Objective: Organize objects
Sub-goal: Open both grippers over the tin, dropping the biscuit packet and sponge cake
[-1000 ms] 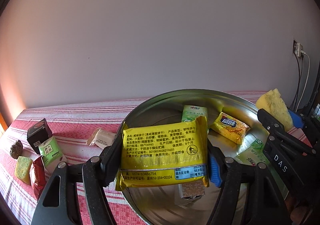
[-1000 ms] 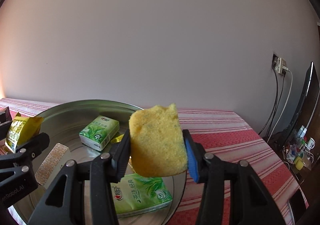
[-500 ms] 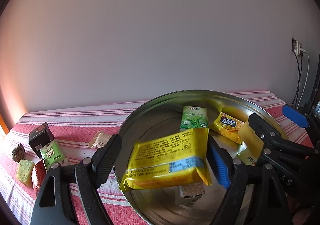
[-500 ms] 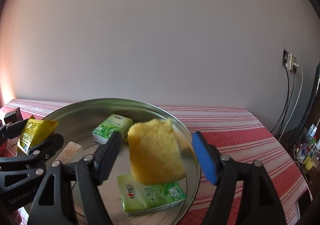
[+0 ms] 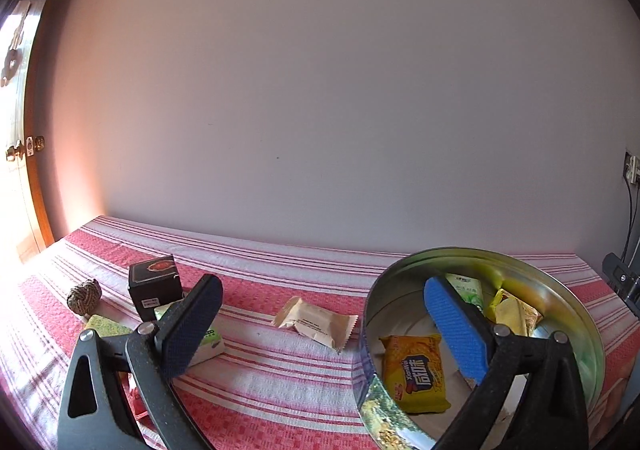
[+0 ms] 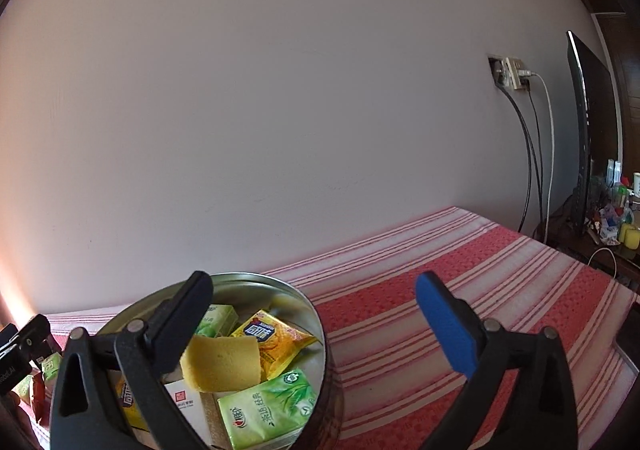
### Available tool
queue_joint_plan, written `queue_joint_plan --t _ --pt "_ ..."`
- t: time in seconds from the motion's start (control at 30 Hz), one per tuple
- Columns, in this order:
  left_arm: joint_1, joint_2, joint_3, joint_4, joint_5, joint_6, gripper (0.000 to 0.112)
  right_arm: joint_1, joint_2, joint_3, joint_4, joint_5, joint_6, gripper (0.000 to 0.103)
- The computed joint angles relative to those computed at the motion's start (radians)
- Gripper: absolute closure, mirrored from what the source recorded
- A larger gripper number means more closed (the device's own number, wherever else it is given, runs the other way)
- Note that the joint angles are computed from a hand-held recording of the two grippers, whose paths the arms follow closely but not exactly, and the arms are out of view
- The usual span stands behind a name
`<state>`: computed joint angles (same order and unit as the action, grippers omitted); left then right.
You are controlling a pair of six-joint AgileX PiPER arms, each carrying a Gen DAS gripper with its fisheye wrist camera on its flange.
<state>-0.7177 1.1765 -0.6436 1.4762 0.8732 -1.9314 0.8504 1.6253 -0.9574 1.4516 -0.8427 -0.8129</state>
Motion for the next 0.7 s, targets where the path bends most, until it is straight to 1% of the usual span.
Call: queue_joint_plan --t 0.1,0.13,0.17,0.2,0.3,0.4,0.53,0.57,0.7 --pt "0.021 -0.016 0.019 -0.019 0.012 0.012 0.01 -0.009 0.007 -0.006 0.011 0.009 0.004 0.0" --pt "0.029 -0.036 0.041 -0.022 -0.003 0.016 0.01 -0.008 0.012 -0.011 0.021 0.003 -0.004 0.0" --pt "0.077 -0.037 0.047 -0.013 -0.034 0.025 0.01 -0.002 0.02 -0.02 0.037 -0.012 -0.017 0.0" --pt "0.085 -0.041 0.055 -0.009 -0.049 0.033 0.01 0.006 0.026 -0.025 0.051 -0.032 -0.029 0.0" --pt "0.045 -0.022 0.07 0.008 0.006 0.027 0.01 0.024 0.031 -0.019 0.054 -0.071 -0.013 0.0" --pt "0.052 -0.016 0.09 0.038 0.006 0.022 0.01 0.046 0.031 -0.004 0.035 -0.105 0.025 0.0" --pt "0.007 -0.005 0.107 0.048 0.051 0.021 0.01 0.077 0.043 -0.007 0.034 -0.151 0.009 0.0" --pt "-0.008 0.0 0.105 0.041 0.068 0.037 0.01 0.087 0.047 -0.011 0.04 -0.169 0.004 0.0" --pt "-0.037 -0.038 0.135 0.058 0.077 0.031 0.01 0.135 0.052 -0.013 0.074 -0.266 0.024 0.0"
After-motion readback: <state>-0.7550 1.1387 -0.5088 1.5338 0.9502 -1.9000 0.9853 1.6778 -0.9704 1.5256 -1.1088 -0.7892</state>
